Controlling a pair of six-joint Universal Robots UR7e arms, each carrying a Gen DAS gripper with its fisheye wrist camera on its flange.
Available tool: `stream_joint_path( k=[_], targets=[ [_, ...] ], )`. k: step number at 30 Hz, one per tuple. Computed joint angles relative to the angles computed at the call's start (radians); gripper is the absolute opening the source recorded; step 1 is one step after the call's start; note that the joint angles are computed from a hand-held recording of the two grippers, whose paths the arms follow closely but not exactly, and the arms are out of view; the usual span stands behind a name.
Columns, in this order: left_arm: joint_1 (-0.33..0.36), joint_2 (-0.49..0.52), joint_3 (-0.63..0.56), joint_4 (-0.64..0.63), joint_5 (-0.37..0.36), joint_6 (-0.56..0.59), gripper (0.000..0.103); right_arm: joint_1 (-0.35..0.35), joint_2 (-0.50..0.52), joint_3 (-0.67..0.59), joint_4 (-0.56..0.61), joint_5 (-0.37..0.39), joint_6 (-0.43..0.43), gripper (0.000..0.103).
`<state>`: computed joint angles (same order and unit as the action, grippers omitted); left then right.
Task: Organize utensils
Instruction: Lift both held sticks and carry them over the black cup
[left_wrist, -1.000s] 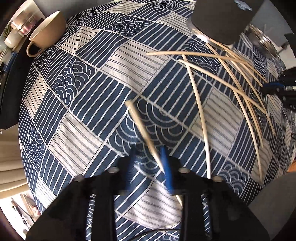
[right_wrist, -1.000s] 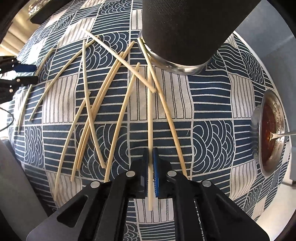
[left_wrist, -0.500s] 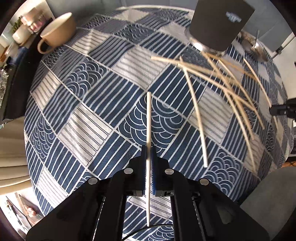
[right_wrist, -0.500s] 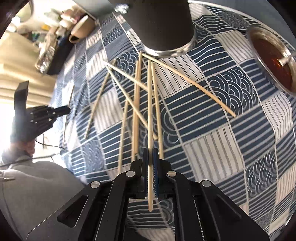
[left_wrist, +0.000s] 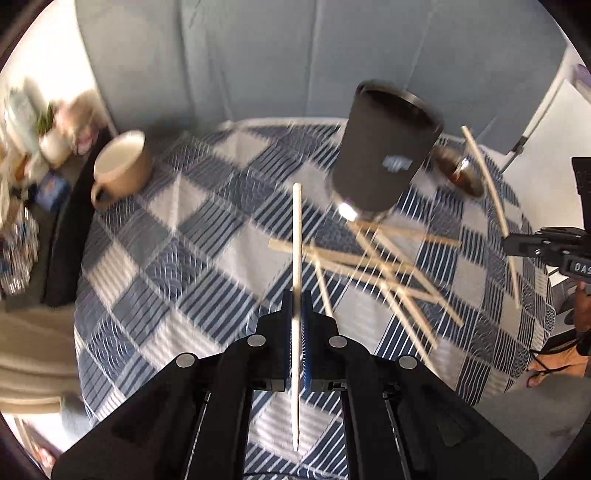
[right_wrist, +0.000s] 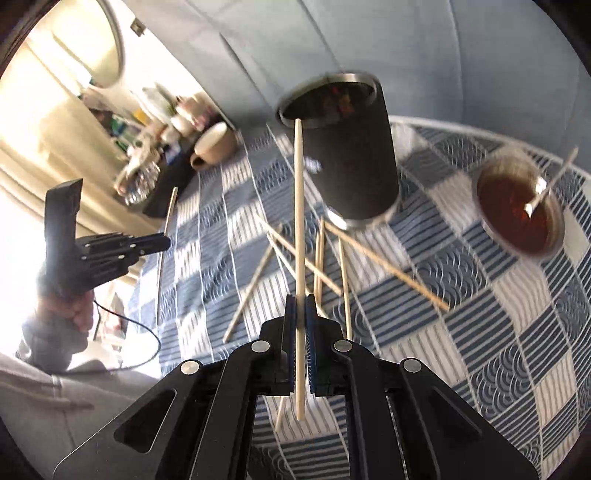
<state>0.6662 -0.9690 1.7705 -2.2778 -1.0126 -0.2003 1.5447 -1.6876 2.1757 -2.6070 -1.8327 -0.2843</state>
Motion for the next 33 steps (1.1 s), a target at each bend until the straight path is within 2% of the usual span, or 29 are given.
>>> stream_joint_path(
  k=[4, 6, 10, 13, 25, 29, 33],
  targets=[
    [-0.023, 0.042, -0.056, -0.075, 0.005, 0.078, 0.005, 0.027, 0.009, -0.017, -0.078, 0.016, -0.021, 0.005],
    [-0.036, 0.067, -0.088, -0.107, 0.022, 0.109, 0.005, 0.043, 0.013, -0.021, -0.149, 0.023, -0.051, 0.005],
    [-0.050, 0.123, -0.163, -0.194, 0.005, 0.181, 0.005, 0.071, 0.036, -0.040, -0.267, 0.041, -0.113, 0.005],
    [-0.058, 0.170, -0.231, -0.213, 0.011, 0.175, 0.005, 0.078, 0.061, -0.066, -0.318, 0.075, -0.144, 0.005],
    [-0.030, 0.357, -0.488, -0.288, -0.090, 0.250, 0.005, 0.044, 0.193, -0.201, -0.396, 0.212, -0.179, 0.005],
    [-0.012, 0.415, -0.570, -0.282, -0.137, 0.274, 0.005, 0.008, 0.231, -0.226, -0.442, 0.286, -0.204, 0.005],
    [0.004, 0.473, -0.645, -0.277, -0.167, 0.284, 0.005, -0.027, 0.258, -0.245, -0.454, 0.318, -0.195, 0.005]
  ],
)
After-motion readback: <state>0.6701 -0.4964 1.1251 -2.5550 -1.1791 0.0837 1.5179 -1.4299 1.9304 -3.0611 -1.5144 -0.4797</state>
